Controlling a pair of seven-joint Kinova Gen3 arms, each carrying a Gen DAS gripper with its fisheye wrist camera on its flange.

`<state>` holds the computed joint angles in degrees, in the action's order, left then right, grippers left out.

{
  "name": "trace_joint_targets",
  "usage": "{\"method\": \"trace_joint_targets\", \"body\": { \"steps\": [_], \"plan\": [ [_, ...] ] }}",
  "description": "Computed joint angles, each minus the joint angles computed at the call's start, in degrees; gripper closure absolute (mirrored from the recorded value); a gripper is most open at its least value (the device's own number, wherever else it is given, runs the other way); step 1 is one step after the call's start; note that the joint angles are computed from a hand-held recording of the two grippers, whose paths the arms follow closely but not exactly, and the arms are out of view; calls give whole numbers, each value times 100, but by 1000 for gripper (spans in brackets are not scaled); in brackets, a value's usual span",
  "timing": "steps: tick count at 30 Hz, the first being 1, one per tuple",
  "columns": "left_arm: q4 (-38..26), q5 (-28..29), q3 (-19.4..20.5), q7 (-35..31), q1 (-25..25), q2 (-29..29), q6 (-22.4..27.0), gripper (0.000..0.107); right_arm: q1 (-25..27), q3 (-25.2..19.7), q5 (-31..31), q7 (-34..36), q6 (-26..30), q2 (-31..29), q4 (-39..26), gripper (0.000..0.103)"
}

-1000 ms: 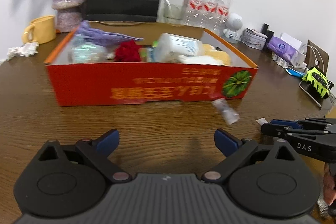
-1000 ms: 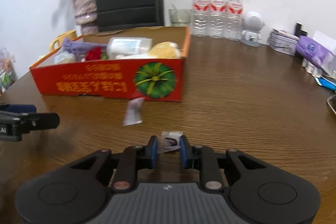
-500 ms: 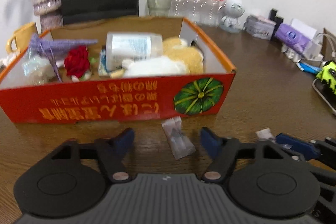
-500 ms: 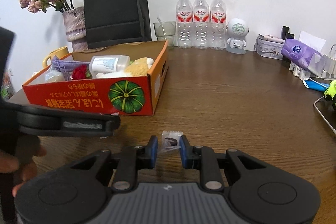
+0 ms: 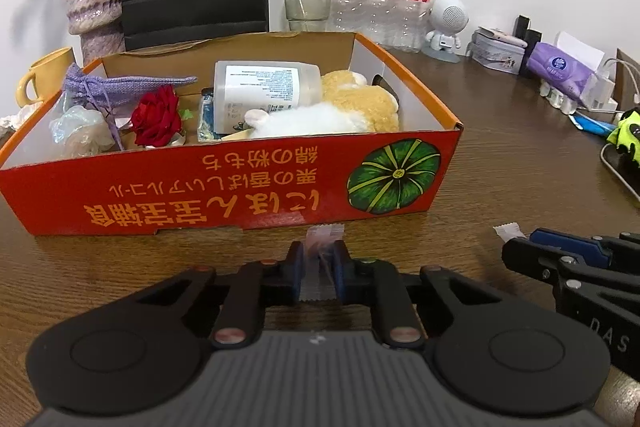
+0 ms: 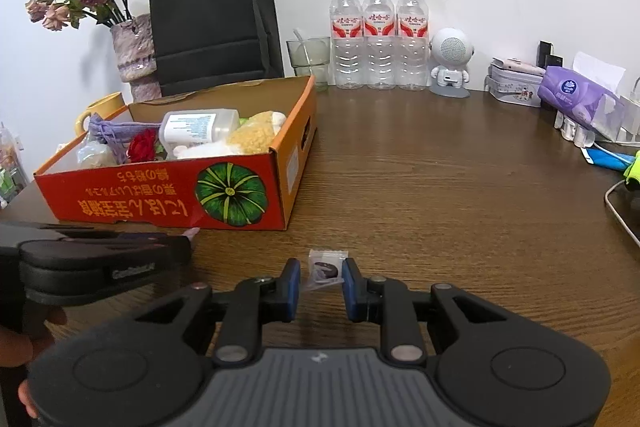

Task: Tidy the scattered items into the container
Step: 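Grasp another small clear packet with the left gripper, then carry both clear packets into the box and open both grippers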

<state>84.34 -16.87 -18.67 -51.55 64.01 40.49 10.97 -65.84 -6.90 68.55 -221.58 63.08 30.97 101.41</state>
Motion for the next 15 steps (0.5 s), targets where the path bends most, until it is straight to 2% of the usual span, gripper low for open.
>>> {"method": "trace_joint_targets", "body": {
  "steps": [7, 11, 15],
  "plan": [
    [492, 173, 72, -339, -154, -232, -553, 94, -41, 17, -102, 248, 119, 72, -265, 82],
    [851, 363, -52, -674, -132, -394, -1011, 95, -91, 63, -124, 583, 198, 143, -562, 82],
    [1286, 518, 152, -1044, -418, -656, -1526, 95, -175, 143, -103, 866, 245, 209, -876, 82]
  ]
}}
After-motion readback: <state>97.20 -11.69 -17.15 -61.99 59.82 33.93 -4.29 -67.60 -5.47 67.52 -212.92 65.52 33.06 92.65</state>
